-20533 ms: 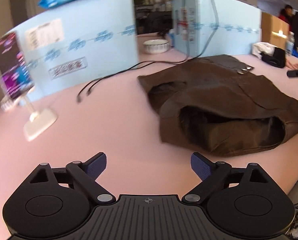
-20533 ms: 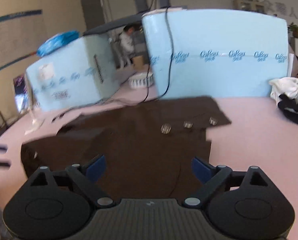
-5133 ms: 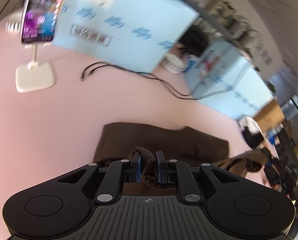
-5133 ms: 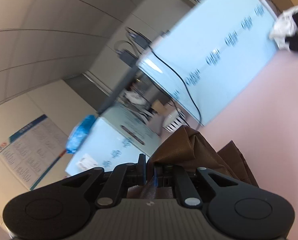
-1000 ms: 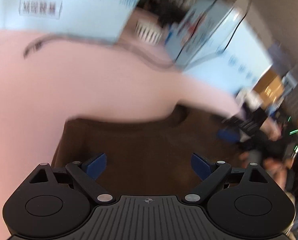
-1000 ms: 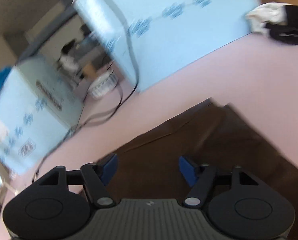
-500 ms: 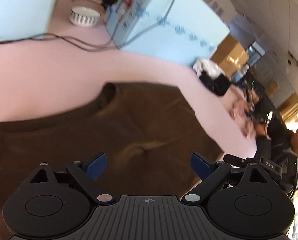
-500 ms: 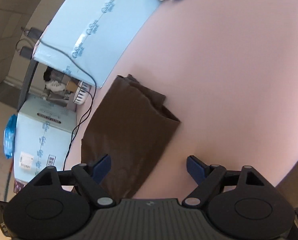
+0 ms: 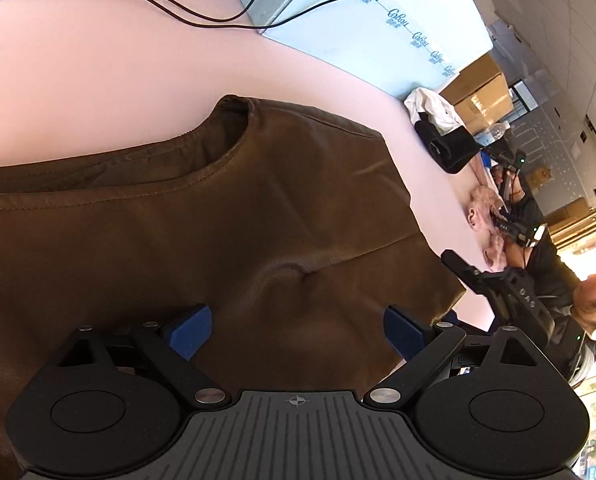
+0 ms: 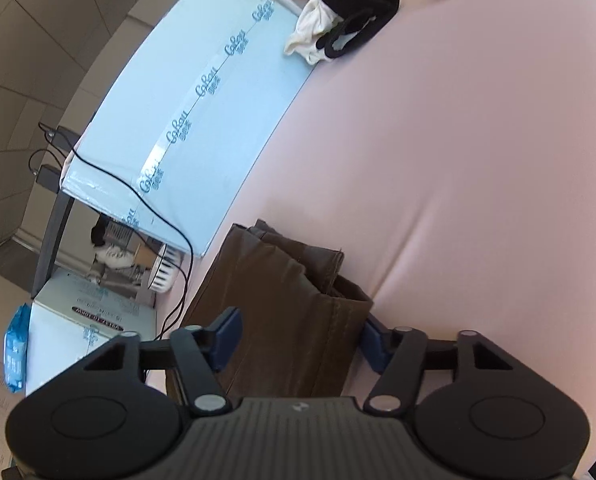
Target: Fold clothes
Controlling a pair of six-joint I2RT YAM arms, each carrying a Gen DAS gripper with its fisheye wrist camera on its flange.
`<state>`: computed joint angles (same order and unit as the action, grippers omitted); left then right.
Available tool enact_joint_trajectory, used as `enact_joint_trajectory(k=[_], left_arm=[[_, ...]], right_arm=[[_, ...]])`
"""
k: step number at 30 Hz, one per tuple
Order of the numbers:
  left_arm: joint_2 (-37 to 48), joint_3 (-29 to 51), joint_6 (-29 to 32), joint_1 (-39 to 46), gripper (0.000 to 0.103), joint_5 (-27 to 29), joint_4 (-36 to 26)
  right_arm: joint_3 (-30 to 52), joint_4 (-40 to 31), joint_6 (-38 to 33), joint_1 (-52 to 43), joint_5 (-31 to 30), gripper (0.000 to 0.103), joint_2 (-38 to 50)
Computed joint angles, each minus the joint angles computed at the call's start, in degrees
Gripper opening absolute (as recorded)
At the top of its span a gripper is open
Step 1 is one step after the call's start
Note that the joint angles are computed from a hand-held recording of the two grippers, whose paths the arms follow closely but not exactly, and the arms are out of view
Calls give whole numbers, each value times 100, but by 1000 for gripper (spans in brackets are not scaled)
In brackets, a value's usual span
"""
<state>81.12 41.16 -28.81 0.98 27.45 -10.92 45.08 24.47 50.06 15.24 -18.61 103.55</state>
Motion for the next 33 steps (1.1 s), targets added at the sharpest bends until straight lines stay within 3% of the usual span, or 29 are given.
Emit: enact_joint_trajectory(k=[1,6,11,13,16,19,21,24,27,33], left_arm=[[6,-7,26,-3,95,8,19],[-63,-167,-64,17,95,30,255],[-63,-392,-294,147,97,241,670],[-33,-469,-428,202,99,342,867],[-32,-779,-807,316,101,498,1500],[-52,-1191,-1556,677,100,900,2255],[-203,-1199,-1602,905,99,1048,2036],[-1007,-1292,-1361,1037,99,494,1494],[-1733,-1369,-1286,1172,99,49,1112],[-2704,-1541,-1180,1805,100,206,743]], right_arm=[[9,28,-18,6,59,18,70],[-94,378,-350,130,279,13,28],[-796,2101,-1893,1002,1396,13,-491],[-1074,3076,-3119,1533,1669,13,-487],[-1216,3614,-4091,1853,1081,13,-394],[-1368,3789,-4841,2047,578,14,-384],[-1413,3663,-5238,2143,302,14,-450],[-1186,2899,-5607,2236,-255,16,-550],[-1089,2619,-5798,2494,-138,17,-577],[-413,1256,-5619,2610,-405,18,-443]])
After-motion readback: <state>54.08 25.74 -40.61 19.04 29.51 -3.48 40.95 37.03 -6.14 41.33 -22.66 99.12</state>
